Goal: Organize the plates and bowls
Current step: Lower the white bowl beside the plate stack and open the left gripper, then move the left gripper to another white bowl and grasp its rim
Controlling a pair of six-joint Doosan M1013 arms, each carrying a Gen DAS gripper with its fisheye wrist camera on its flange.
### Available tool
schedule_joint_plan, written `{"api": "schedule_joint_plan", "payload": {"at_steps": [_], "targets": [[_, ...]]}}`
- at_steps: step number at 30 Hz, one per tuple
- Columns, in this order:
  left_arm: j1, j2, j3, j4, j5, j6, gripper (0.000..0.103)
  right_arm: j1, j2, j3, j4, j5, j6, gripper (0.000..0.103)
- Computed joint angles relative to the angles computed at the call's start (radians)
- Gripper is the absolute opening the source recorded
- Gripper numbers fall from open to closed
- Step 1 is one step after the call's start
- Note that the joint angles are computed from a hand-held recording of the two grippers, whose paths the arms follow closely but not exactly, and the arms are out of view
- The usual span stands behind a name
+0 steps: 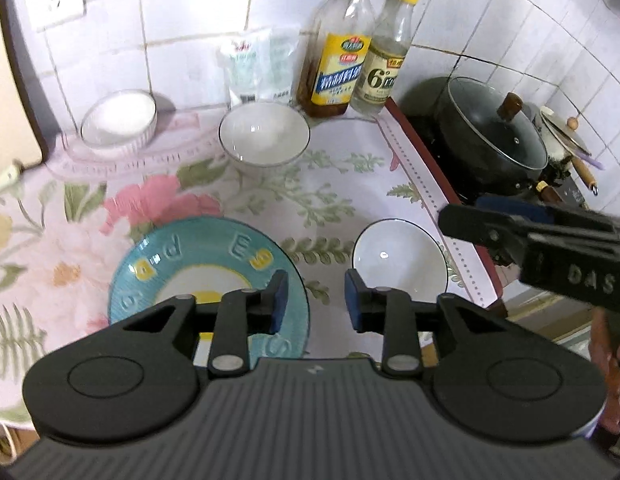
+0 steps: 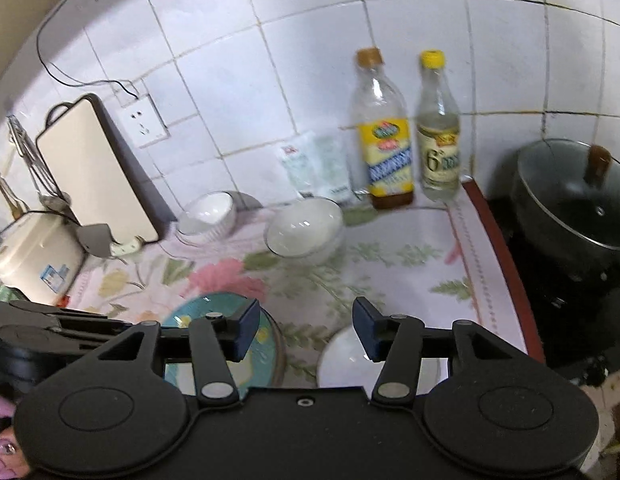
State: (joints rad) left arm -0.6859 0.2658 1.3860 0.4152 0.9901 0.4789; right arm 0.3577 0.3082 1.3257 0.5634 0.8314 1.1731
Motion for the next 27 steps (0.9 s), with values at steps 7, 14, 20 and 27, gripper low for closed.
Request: {"api": "schedule_joint_plan", "payload": {"at_steps": [7, 14, 20, 27], "targets": [[0.013, 0.007, -0.019, 0.009, 0.027, 0.060, 0.041, 0.010, 0.042, -0.057, 0.014, 0.023, 0.008, 0.058], [0.056, 0.012, -0.006, 0.033, 0.002, 0.039, 0.048, 0.009, 0.126, -0.150, 0.047, 0.079, 0.076, 0.058], [0.111, 0.043, -0.005, 0.045, -0.024, -0.019, 0.050, 0.017, 0.210, -0.238, 0.013, 0.119, 0.188, 0.058], [0.173, 0.100, -0.011, 0.074, -0.080, -0.119, 0.051, 0.023, 0.315, -0.356, -0.013, 0.179, 0.354, 0.058]]}}
